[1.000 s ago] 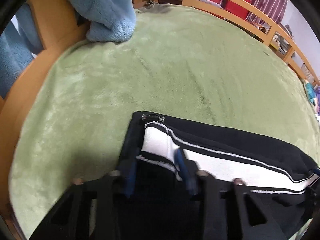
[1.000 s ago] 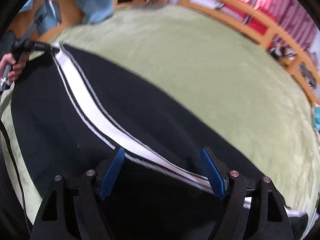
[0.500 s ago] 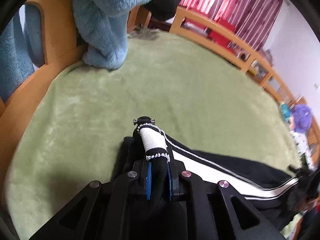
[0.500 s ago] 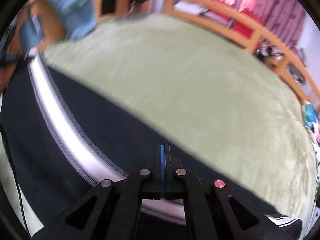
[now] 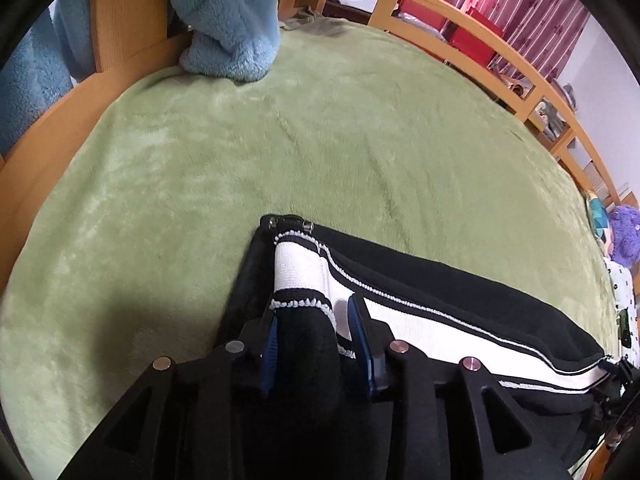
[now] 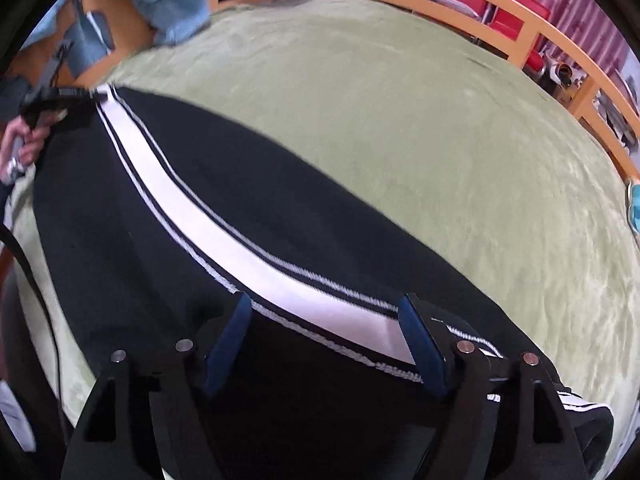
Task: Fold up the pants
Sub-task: 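Grasp the white-striped edge with the left gripper while the right gripper grasps the stripe further along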
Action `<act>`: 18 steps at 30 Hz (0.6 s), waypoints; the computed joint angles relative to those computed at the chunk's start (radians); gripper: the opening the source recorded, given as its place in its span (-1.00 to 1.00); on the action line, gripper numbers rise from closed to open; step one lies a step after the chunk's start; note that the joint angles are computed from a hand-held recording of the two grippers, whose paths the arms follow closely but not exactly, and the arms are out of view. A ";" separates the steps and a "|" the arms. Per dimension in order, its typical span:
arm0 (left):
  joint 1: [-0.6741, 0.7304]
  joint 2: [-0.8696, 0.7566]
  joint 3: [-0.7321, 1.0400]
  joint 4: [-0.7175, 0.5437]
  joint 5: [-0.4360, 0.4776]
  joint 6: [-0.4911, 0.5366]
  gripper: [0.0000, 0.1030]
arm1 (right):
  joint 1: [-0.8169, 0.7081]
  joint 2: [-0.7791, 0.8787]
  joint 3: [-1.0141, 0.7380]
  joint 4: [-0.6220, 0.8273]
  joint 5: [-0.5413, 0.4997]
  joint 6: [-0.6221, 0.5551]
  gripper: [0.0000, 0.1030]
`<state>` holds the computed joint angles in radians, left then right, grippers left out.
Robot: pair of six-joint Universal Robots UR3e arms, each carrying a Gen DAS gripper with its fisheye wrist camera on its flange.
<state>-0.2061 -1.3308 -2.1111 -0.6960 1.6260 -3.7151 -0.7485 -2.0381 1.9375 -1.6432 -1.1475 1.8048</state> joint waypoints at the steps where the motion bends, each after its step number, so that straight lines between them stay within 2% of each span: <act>1: -0.005 -0.014 0.003 0.012 -0.003 -0.006 -0.41 | 0.040 0.037 0.008 -0.051 -0.037 0.034 0.42; 2: -0.009 -0.020 0.003 0.019 -0.004 -0.009 -0.41 | 0.086 0.083 0.013 -0.120 -0.069 0.078 0.16; 3: -0.013 -0.031 0.007 0.023 0.001 -0.011 -0.41 | 0.116 0.101 0.044 -0.185 -0.090 0.109 -0.24; 4: -0.021 -0.040 0.017 0.017 0.010 -0.017 -0.45 | 0.156 0.126 0.071 -0.255 -0.124 0.153 -0.42; 6: -0.037 -0.047 0.025 0.022 0.032 -0.015 -0.73 | 0.199 0.133 0.106 -0.326 -0.153 0.182 -0.72; 8: -0.034 -0.030 0.019 0.026 0.031 -0.004 -0.76 | 0.200 0.079 0.152 -0.374 -0.148 0.149 -0.77; 9: -0.025 0.002 0.006 0.029 0.015 0.010 -0.77 | 0.188 0.066 0.142 -0.352 -0.134 0.148 -0.78; 10: -0.015 0.032 -0.008 0.037 0.001 0.018 -0.77 | 0.159 0.059 0.107 -0.293 -0.106 0.138 -0.79; 11: 0.012 0.083 -0.035 0.051 -0.035 0.027 -0.77 | 0.122 0.051 0.066 -0.223 -0.070 0.120 -0.87; 14: 0.074 0.164 -0.077 0.067 -0.108 0.030 -0.77 | 0.039 0.028 -0.040 -0.086 0.049 0.106 -0.89; 16: 0.075 0.162 -0.070 0.082 -0.088 0.028 -0.77 | 0.045 0.042 -0.082 -0.108 0.095 0.158 -0.89; 18: 0.092 0.169 -0.074 0.102 -0.107 0.025 -0.77 | 0.111 0.106 -0.111 -0.190 0.073 0.253 -0.89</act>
